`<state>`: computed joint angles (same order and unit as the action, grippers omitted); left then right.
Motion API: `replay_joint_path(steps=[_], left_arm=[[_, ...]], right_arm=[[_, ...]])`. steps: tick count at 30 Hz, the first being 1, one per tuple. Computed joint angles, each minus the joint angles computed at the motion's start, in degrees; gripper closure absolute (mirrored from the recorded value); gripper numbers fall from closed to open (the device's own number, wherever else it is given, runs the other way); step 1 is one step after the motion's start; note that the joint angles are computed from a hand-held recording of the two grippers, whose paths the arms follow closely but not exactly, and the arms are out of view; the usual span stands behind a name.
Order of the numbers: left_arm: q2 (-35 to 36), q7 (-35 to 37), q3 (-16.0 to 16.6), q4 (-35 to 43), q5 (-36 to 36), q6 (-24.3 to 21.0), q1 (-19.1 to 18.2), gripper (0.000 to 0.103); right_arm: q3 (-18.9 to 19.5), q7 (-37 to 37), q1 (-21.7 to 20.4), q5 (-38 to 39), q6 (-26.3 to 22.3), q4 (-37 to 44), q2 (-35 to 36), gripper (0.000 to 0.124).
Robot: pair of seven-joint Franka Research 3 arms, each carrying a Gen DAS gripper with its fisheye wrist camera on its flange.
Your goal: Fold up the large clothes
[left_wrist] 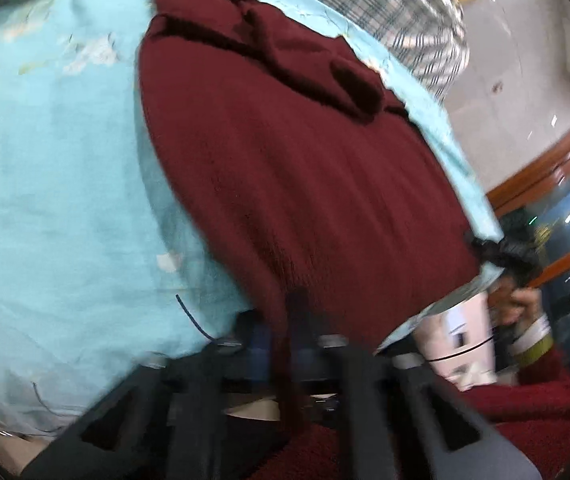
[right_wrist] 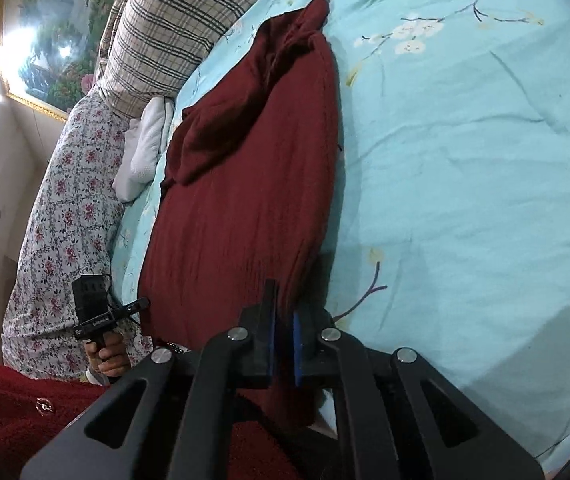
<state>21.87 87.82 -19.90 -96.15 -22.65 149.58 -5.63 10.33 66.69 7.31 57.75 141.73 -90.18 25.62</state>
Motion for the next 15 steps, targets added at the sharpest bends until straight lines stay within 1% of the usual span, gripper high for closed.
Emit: replay_joint_path(steps=[1, 3, 6, 9, 10, 12, 15], left_arm=[[-0.9, -1.0, 0.7, -1.0, 1.5, 1.2, -0.8, 0.1], [-2.1, -1.6, 0.7, -2.7, 1.5, 3.1, -0.9, 0.1], [-3.3, -3.3, 0.7, -4.3, 0.4, 5.7, -0.5, 0.101], [-4.6, -2.8, -0.6, -5.2, -2.5, 10.3, 0.5, 0.101], [-4.9, -2.3, -1.0, -5.0, -3.3, 11.8, 0.8, 0.101], [-4.8, -1.7, -1.5, -3.7, -3.9, 13.3, 1.0, 0.101], [-3.7, -2.8, -0.8, -0.3, -1.7, 14.6, 0.5, 0.101]], right_arm=[[0.5, -0.9, -0.5, 1.6, 0.4, -0.5, -0.3, 0.119], [1.6, -4.7, -1.7, 6.5, 1.1, -2.2, -1.4, 0.119], [1.2, -5.6, -1.4, 8.1, 1.0, -2.1, -1.5, 0.119], [2.3, -9.4, -2.2, 13.8, 0.7, -0.7, -1.3, 0.119], [2.4, -10.6, -2.3, 15.3, 0.7, -0.3, -1.3, 0.119], [2.9, -13.5, -2.4, 19.1, 0.8, 1.9, -1.0, 0.119], [2.5, -13.8, -1.5, 19.8, 1.6, 6.5, 0.5, 0.119]])
